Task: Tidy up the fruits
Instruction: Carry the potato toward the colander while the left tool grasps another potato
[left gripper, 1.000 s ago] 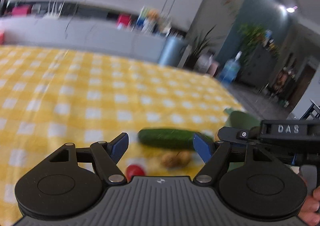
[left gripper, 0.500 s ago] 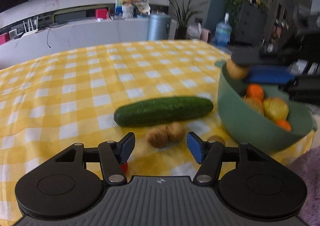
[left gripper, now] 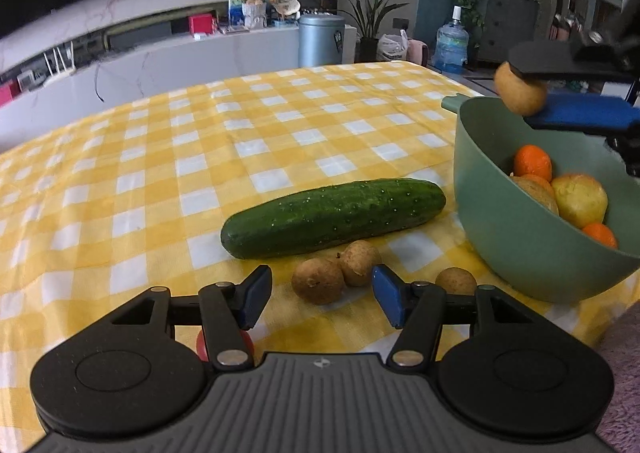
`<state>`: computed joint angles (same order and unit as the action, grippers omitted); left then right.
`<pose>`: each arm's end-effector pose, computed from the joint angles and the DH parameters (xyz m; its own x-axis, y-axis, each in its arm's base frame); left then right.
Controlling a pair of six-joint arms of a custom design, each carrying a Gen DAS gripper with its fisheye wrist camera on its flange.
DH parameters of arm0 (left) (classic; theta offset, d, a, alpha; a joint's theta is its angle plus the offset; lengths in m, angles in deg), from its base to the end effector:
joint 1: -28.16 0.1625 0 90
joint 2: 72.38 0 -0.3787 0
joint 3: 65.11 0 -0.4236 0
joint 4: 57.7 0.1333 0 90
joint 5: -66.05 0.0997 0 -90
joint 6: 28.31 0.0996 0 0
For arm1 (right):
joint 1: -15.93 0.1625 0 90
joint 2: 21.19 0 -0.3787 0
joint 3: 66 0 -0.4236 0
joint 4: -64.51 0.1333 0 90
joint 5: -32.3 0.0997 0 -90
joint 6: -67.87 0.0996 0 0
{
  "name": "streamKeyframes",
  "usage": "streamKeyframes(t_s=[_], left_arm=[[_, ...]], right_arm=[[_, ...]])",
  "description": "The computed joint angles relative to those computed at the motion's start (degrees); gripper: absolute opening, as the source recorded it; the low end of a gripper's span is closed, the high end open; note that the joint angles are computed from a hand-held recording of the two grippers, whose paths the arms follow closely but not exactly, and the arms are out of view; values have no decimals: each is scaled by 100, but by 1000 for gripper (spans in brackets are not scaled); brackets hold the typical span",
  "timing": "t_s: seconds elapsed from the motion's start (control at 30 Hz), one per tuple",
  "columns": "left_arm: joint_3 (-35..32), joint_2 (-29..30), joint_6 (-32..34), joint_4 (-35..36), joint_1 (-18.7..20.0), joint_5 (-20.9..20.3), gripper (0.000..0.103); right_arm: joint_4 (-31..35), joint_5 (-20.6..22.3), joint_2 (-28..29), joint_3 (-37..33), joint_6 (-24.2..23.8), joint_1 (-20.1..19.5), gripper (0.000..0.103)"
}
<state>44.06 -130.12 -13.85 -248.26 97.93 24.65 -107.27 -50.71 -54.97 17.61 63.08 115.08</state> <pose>-0.0058 -0.6174 0.1838 -0.7343 -0.1406 -0.6641 0.4230 0.6703 -0.6097 0.2588 -0.6926 0.0182 -0.9550 -0.2906 -0.0587 -0.2154 0.8163 -0.5360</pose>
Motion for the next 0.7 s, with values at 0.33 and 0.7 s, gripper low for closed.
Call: streamKeyframes(t_s=[0.33,0.7], left_arm=[[-85,-87,508,213,181,-435,63],[-23,-113,672,103,221,-522,31]], right_arm=[[38,-32,-29,28,-42,16,19],[20,-144,-8,-9,-49,33,19]])
